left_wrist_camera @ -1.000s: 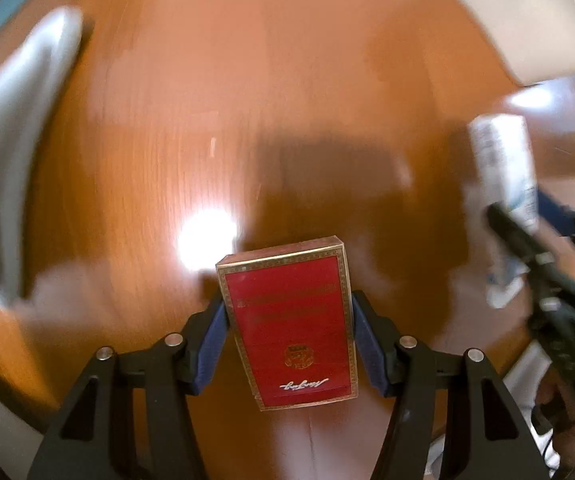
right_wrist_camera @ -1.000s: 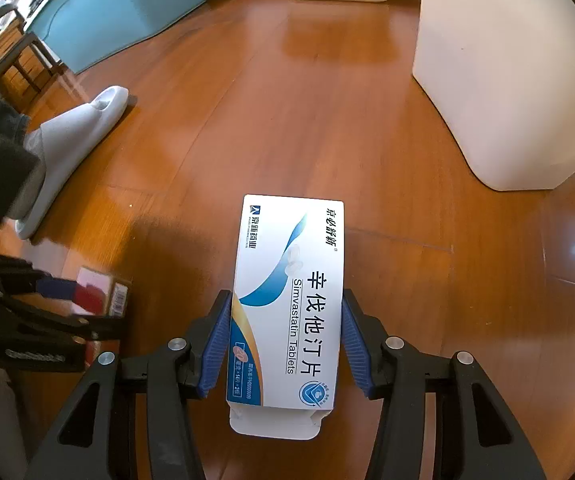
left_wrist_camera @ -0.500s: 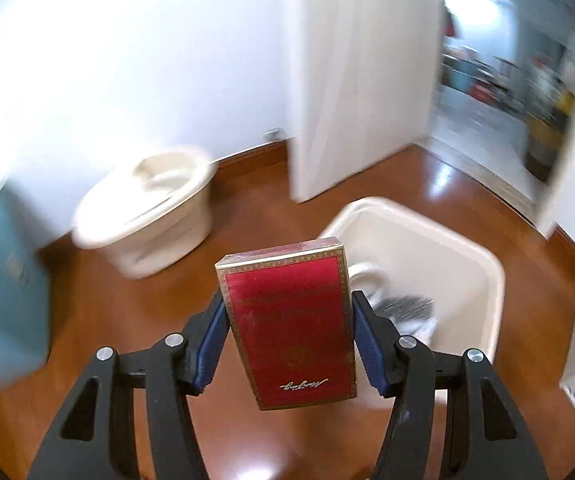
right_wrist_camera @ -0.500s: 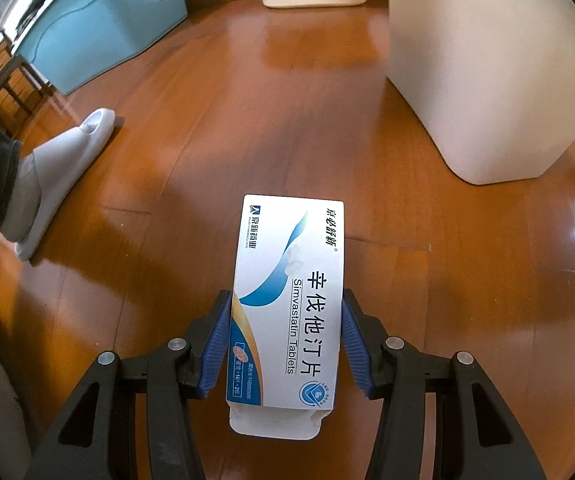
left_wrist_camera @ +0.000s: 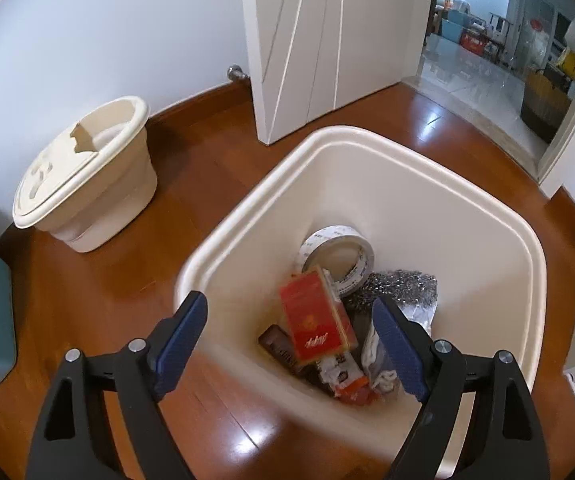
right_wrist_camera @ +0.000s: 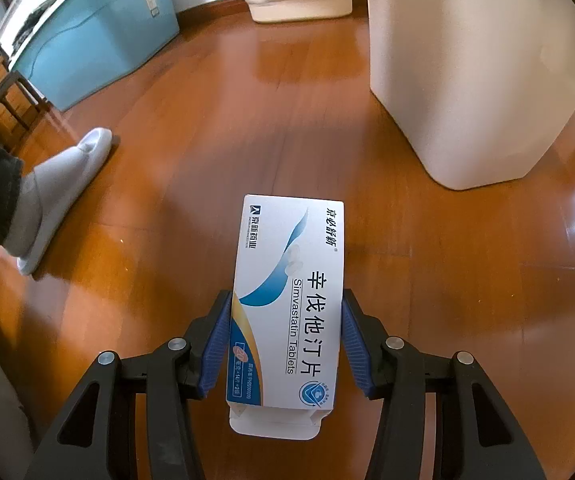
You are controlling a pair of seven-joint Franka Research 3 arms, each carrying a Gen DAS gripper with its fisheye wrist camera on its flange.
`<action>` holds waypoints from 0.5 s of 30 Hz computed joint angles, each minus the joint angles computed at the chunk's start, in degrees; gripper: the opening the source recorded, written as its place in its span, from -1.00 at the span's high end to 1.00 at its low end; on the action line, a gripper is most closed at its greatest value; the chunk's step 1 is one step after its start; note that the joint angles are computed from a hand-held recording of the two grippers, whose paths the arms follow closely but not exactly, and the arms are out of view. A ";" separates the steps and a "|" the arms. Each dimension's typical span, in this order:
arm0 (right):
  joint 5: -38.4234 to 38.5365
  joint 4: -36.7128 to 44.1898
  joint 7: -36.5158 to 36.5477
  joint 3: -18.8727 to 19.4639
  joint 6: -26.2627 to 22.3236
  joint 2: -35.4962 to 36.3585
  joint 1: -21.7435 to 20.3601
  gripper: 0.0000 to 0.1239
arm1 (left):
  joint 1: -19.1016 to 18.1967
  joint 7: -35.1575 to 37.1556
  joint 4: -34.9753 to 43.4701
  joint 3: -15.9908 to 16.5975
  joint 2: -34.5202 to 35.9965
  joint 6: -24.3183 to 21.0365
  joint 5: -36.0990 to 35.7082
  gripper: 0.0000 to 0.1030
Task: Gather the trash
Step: 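Drop the red box into the wastebasket with the left tool, then release the white medicine box into the wastebasket with the right tool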
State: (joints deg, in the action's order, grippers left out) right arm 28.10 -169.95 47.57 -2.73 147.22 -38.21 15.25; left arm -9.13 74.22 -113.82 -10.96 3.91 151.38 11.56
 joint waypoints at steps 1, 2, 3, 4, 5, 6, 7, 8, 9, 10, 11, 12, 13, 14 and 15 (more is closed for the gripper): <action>-0.03 -0.06 0.10 -0.02 -0.33 -0.73 -0.03 0.14 | -0.04 -0.50 -1.80 0.07 -1.98 0.22 0.85 -0.64; 0.10 -0.01 -0.09 -0.32 -0.88 -1.74 0.09 0.14 | 0.30 0.78 -4.32 0.27 -4.97 0.60 -0.44 -0.64; 0.48 0.27 -0.50 -0.90 -1.82 -3.52 0.36 0.14 | 0.50 2.01 -6.65 0.67 -7.51 1.26 -2.08 -0.64; 0.82 0.55 -0.78 -1.24 -2.43 -4.63 0.51 0.14 | 0.53 3.61 -9.20 1.25 -10.23 1.86 -3.91 -0.64; 1.23 1.28 -1.13 -1.71 -3.42 -6.17 0.68 0.14 | 0.47 5.73 -11.48 2.10 -13.43 1.25 -5.51 -0.65; 1.50 2.46 -1.44 -1.97 -4.52 -7.90 0.80 0.14 | 0.56 7.15 -13.78 2.90 -16.71 0.79 -5.96 -0.65; 1.66 3.66 -1.51 -2.02 -5.46 -8.85 0.74 0.14 | 0.73 7.42 -15.26 3.25 -18.55 0.95 -5.69 -0.65; 2.02 5.82 -0.84 -2.37 -7.33 -9.58 0.46 0.14 | 1.95 6.26 -17.24 3.32 -21.37 1.62 -3.64 -0.70; 2.46 8.07 0.13 -2.71 -9.33 -9.65 0.01 0.14 | 3.20 4.18 -17.97 2.78 -22.46 1.89 -1.55 -0.76; 3.01 10.99 1.39 -3.08 -11.32 -9.32 -0.55 0.14 | 4.09 2.21 -18.55 2.83 -23.93 1.43 -0.66 -0.77; 3.44 14.76 3.20 -3.11 -12.89 -8.67 -1.42 0.14 | 3.81 0.40 -19.88 4.27 -26.28 1.19 -3.17 -0.78; 3.47 18.13 4.71 -2.80 -13.59 -7.60 -2.37 0.14 | 3.20 -0.40 -20.92 5.39 -27.79 1.13 -5.17 -0.86; 3.43 20.69 5.74 -2.47 -13.81 -6.49 -3.09 0.14 | 2.57 -1.08 -22.19 6.44 -29.49 0.68 -7.16 -0.87; 3.20 24.14 7.36 -1.88 -13.83 -4.77 -3.89 0.14 | 1.81 -1.20 -23.35 7.23 -31.09 -0.90 -8.73 -0.87; 2.62 28.13 8.90 -1.15 -13.35 -2.21 -4.65 0.14 | 1.31 -0.99 -23.77 7.62 -31.69 -2.06 -9.51 -0.87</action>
State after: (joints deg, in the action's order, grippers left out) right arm 30.72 -141.82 56.48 -3.88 133.87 -40.42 10.60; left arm -7.82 73.24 -137.58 -3.33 -27.78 149.32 2.05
